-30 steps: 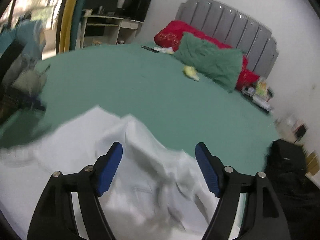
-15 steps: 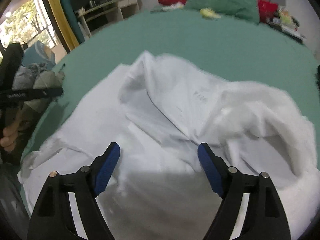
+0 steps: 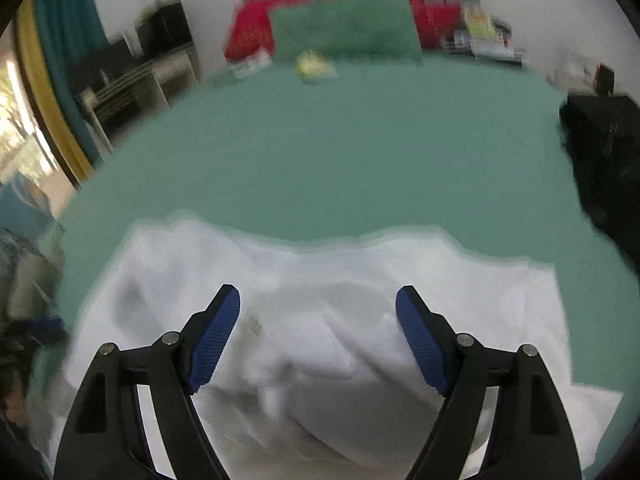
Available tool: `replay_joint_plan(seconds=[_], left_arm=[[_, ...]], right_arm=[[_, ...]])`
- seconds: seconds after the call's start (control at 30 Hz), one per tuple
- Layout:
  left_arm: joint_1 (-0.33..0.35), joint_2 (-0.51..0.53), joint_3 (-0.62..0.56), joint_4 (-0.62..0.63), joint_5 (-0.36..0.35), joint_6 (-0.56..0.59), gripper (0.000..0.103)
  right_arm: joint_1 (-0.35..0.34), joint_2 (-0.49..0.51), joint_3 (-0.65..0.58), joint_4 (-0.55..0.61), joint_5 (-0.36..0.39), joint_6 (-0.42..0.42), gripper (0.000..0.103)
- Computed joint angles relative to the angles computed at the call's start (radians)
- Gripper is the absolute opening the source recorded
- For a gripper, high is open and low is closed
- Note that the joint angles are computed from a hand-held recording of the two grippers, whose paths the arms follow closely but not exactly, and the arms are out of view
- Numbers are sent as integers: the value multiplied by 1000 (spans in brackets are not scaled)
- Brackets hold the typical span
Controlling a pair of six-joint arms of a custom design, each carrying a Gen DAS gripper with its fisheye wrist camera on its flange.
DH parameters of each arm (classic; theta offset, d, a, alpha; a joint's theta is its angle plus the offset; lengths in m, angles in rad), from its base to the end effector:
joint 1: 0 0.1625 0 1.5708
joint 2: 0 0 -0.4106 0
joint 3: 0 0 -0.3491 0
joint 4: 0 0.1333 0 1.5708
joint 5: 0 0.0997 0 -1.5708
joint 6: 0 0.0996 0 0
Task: Fold large clothes
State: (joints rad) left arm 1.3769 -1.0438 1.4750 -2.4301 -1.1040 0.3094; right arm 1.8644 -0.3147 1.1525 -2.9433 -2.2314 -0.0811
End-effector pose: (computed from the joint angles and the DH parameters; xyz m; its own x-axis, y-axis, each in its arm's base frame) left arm 0.0493 -0.6734 0.3320 -0.8156 0.2611 -0.5164 0.4447 0.8537 -0.2708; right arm 0.2861 -0.6969 0.0133 -0.8234 0.0038 0.5675 -0.3167 0.8266 -0.4651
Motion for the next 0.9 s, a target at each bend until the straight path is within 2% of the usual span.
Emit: replay_joint_plan(seconds=[0.03,0.07,0.13,0.23,0.3,0.43,0.63,0.77,0.83,0.9], left_arm=[[-3,3,1,1,5,6,51],[-6,5,3,0,5,15,51],[-10,5,10,-4,10,24,50],[-14,-6,39,-37,16,27,51],[-20,-24,66,-56,33,35,51],[-25,-86,140,-123,22,30,51],[11,-234,283,-172,1,-58,51],[23,-308,377,-241,26,-60,56],[36,-342,424,-272,14,-51,59],[32,-370,470,-267,66,-70,60]], right_arm=[[-4,3,6,36,-17,4,80],[4,7,17,30,-47,-34,80],[21,11,55,-35,-89,-116,80],[40,-30,133,-19,-101,-94,80],[63,-61,196,-21,-157,-74,80],[104,-140,365,-129,-203,-47,80],[142,-313,659,-221,-248,90,80],[145,-429,848,-298,-273,208,80],[141,-478,926,-322,-272,279,80],[138,-526,1010,-349,-277,351,80]])
